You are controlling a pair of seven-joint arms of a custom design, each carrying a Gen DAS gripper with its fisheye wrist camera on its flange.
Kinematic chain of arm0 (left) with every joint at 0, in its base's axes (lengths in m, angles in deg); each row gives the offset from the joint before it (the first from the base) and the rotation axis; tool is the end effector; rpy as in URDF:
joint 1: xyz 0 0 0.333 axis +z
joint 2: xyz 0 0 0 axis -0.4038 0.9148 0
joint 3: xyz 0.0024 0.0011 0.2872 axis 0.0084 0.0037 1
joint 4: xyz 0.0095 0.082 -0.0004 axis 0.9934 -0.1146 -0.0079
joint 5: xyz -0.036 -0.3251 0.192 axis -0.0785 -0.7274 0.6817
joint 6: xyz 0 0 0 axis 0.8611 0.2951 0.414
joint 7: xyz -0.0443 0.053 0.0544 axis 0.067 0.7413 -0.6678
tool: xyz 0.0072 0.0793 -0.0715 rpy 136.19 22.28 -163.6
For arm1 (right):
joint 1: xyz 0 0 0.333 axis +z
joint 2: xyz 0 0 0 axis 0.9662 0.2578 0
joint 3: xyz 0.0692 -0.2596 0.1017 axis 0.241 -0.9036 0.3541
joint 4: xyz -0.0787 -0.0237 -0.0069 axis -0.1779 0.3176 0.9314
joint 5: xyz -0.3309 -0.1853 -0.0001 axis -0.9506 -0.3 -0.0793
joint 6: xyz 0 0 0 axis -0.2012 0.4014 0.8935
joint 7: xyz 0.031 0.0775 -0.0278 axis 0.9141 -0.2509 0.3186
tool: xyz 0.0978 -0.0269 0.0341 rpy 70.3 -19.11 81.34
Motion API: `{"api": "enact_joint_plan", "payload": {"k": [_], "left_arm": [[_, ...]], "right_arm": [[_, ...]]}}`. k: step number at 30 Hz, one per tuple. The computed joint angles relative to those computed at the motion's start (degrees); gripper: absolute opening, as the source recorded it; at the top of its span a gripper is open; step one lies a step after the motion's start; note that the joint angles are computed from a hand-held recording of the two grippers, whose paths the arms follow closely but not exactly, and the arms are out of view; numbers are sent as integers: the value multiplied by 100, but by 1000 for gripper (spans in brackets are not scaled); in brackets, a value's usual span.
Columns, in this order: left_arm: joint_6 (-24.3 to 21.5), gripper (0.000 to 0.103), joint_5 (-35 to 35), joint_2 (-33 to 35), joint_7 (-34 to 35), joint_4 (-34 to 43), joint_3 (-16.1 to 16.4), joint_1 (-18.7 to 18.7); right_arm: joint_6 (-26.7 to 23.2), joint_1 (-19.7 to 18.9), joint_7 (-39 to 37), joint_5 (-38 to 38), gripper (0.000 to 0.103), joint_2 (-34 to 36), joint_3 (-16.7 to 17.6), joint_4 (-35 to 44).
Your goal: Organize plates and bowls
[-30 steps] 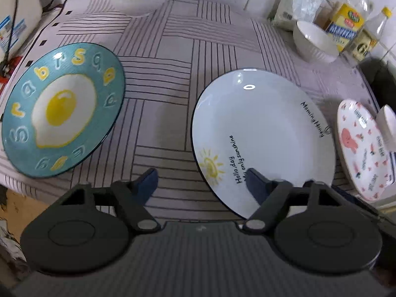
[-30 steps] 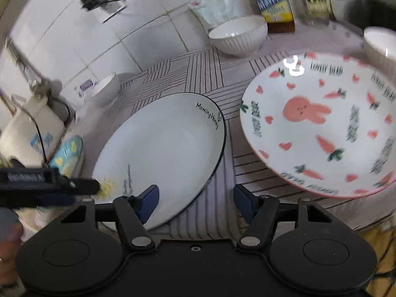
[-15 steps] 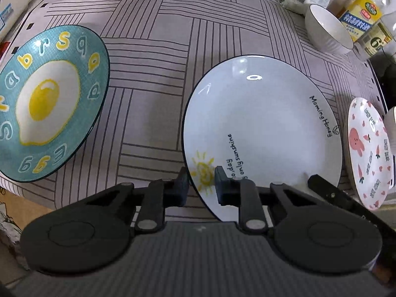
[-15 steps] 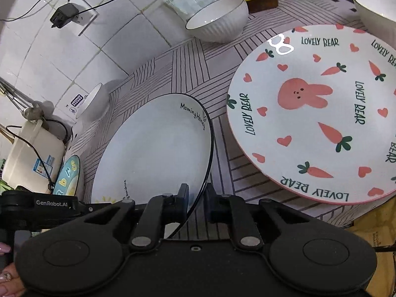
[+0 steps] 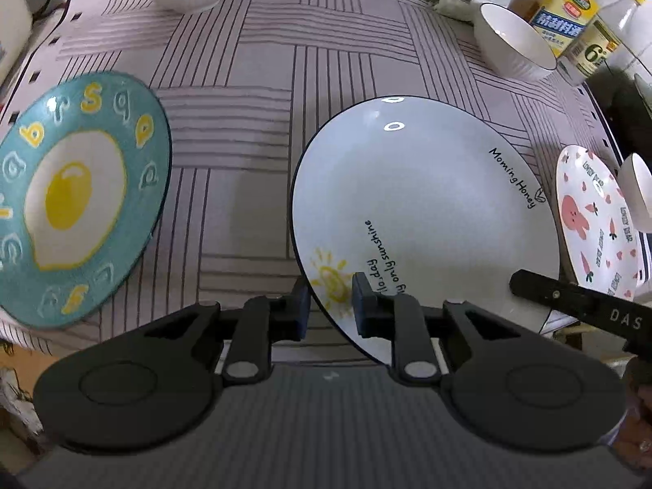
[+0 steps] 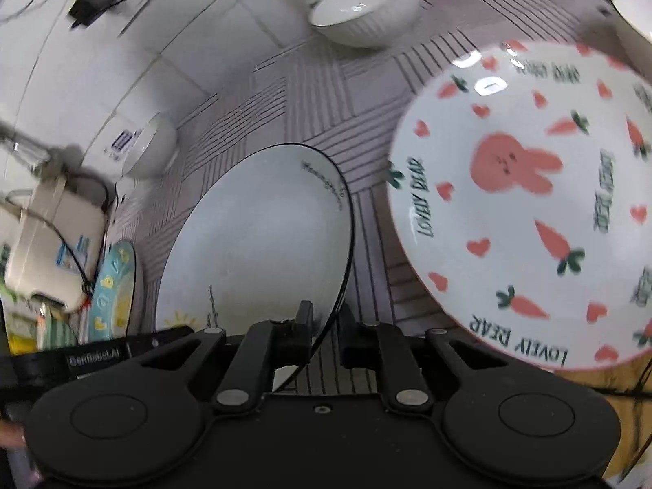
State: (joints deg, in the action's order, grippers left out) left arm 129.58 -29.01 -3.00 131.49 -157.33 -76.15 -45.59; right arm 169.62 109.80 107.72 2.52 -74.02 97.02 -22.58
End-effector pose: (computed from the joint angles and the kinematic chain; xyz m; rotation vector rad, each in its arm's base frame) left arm 0.4485 -0.3541 0.5261 -2.1588 2.0184 -0.5967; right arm 0.3817 0.4159 0.5415 -1.6348 2.1116 0.2209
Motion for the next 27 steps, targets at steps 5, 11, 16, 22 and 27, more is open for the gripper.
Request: {"api": "enact_joint_plan", "payload": {"k": [5,11,16,22,27], "left_arm": [[-54,20,51,-29,480,119,72,77],[23,21,-43,-146,1057,178,188,204],[97,21,-61,-47,1477,424,268,343],[140,23,11,435,2012,948,264,502],[39,23,-169,975,2392,1472,231,670]], "right_arm": [[25,13,-208,-216,19,226,46,335],[124,-17,-220,-712,19,643,90,880],[120,-60,-236,-1038,20,1096,93,1471],[769,-139,-152,-1260,21,1387,54,1485],[761,-55,340,-1793,22,1792,-10,1839]]}}
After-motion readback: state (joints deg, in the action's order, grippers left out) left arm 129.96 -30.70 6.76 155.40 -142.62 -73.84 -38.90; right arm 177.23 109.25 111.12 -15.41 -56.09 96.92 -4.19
